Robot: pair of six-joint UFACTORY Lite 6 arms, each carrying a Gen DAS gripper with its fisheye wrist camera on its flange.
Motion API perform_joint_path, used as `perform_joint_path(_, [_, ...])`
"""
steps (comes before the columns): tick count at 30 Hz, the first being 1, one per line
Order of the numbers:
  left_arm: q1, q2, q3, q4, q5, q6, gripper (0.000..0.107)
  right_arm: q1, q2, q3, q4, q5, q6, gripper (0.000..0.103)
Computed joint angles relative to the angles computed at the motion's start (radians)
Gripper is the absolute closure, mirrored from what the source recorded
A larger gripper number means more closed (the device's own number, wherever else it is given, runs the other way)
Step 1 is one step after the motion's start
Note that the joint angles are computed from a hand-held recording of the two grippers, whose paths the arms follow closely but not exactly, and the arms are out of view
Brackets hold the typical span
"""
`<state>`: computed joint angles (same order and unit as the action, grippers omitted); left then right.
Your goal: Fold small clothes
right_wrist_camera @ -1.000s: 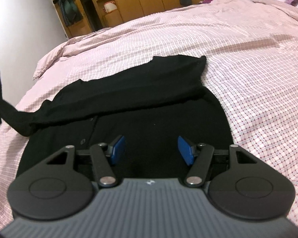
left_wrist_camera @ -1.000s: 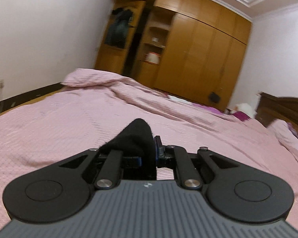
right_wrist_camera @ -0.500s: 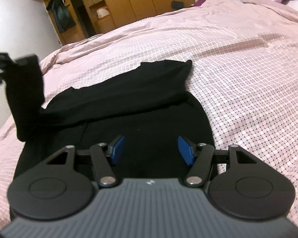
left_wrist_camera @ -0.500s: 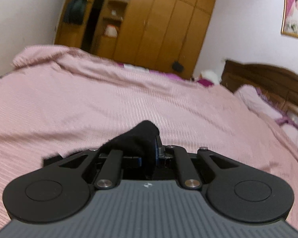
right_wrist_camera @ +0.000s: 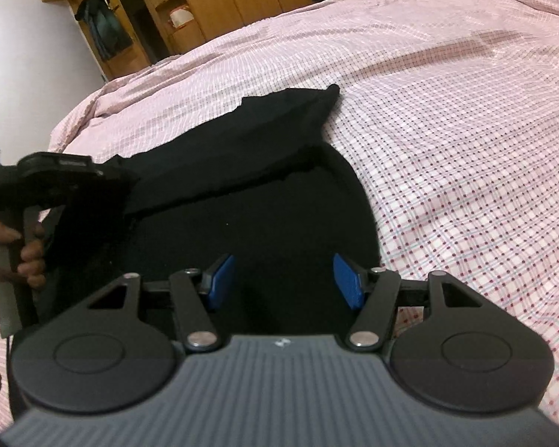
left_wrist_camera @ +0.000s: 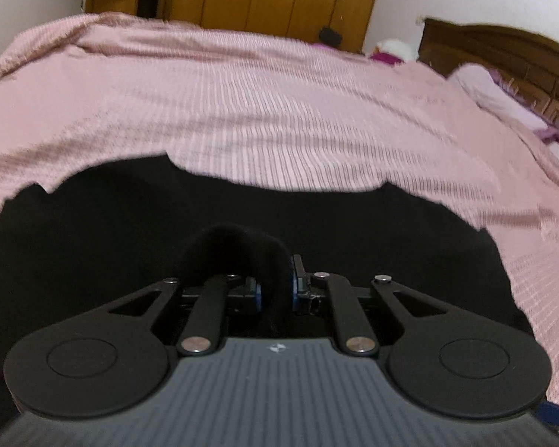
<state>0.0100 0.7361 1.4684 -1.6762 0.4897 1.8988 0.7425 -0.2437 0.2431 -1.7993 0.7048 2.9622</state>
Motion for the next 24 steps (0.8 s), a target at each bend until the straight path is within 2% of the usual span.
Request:
perform_joint_path(3, [-0.017,0.039,0.047,0.163,-0.038,-0.144,0.080,-0.009,0.006,-0.007,-0.032,-0.005,0.020,0.042])
perform_joint_path(5, [-0.014,0.015,0.008,0.147,-0.042,-0.111,0.072,-0.011,0.003,-0.014,-0.047,-0.004,0.036,0.042])
perform_joint_path(7, [-0.007,-0.033,-0.042,0.168,-0.041,-0.118,0.051,-0.008,0.002,-0.019,-0.054,0.000,0.045,0.042])
perform_joint_path(9, [0.004,-0.079,-0.083,0.206,-0.048,-0.142,0.040,-0.006,-0.003,-0.023,-0.056,0.002,0.053,0.042])
perform_joint_path(14, [0.057,-0.209,-0.195,0.292,-0.087,-0.177,0.034,0.013,-0.024,-0.022,-0.002,0.006,0.019,0.042])
perform_joint_path(18, [0.159,-0.309,-0.271,0.409,-0.033,-0.234,0.025,0.025,-0.018,0.001,0.039,0.010,-0.017,0.041])
perform_joint_path(24, [0.307,-0.381,-0.324,0.404,-0.031,-0.167,0.023,0.035,-0.019,0.059,0.064,0.007,-0.092,0.040])
